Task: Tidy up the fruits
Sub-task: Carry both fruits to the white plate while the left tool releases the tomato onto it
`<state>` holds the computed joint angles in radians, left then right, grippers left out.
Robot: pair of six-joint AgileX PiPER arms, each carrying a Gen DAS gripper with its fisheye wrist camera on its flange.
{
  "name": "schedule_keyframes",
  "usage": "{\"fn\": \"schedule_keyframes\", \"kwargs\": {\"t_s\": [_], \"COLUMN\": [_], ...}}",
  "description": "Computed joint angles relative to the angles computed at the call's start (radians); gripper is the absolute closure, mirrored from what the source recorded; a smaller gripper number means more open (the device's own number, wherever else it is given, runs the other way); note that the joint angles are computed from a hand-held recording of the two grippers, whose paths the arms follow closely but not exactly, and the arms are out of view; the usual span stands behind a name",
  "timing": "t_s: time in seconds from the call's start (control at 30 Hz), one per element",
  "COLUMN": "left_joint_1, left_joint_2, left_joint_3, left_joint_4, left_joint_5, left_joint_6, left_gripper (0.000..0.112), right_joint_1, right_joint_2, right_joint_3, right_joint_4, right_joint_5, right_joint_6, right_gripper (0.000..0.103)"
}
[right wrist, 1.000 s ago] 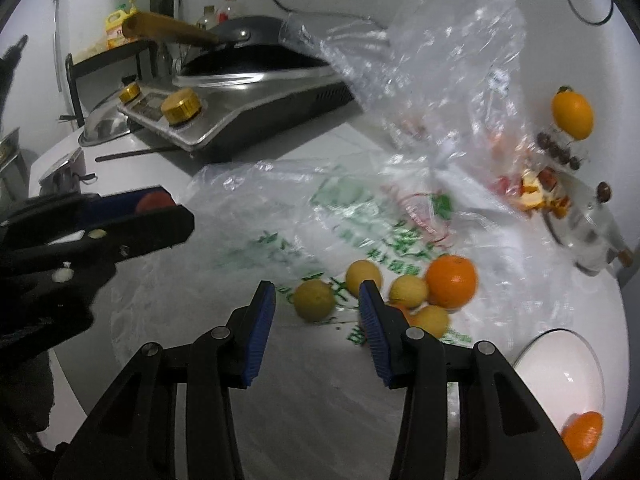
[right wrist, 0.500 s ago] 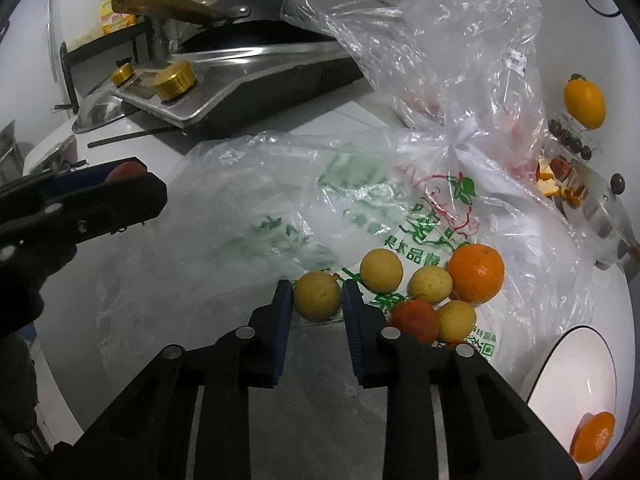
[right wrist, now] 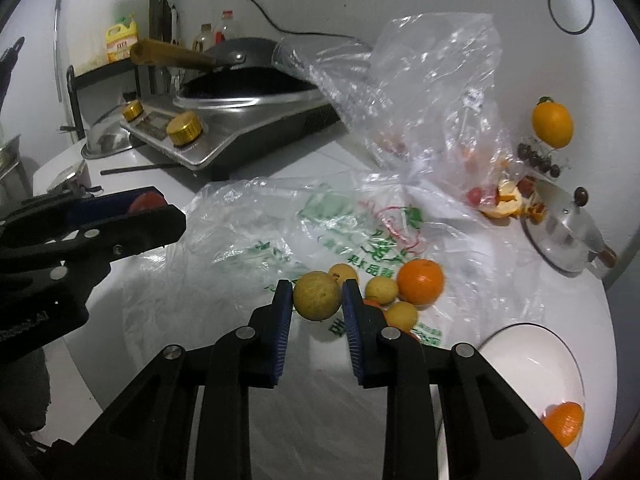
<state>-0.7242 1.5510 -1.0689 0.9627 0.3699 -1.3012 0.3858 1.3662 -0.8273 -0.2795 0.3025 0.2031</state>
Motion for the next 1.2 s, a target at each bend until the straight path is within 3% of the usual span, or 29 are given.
{"fn": "schedule_keyframes", "kwargs": {"t_s": [0.27,0.73,1.2], "left_joint_1": [-0.085,-0.206,-0.297], "left_joint_2": [0.012,0.082,0.204], "left_joint_3": [-0.047,-0.159,-0.316], "left_joint_4": [0.024,0.008,-0.048], "left_joint_5": [0.070,0.140,0.196], "left_joint_6": [-0.026,-0.015,0.048], "left_gripper": [0.085,0.085,0.085], "right_joint_1": [-0.054,-0.240,-0.596], "right_joint_2": [-0.123,-0.305,-0.379], "right_joint_3": [0.070,0.170,0.237], "right_joint_4": [0.072,0.391,0.925], "right_joint_5": [0.002,0.042,0.156], "right_joint_6": [-0.083,-0.448,-1.086], "right_gripper": [0.076,0.076,0.076]}}
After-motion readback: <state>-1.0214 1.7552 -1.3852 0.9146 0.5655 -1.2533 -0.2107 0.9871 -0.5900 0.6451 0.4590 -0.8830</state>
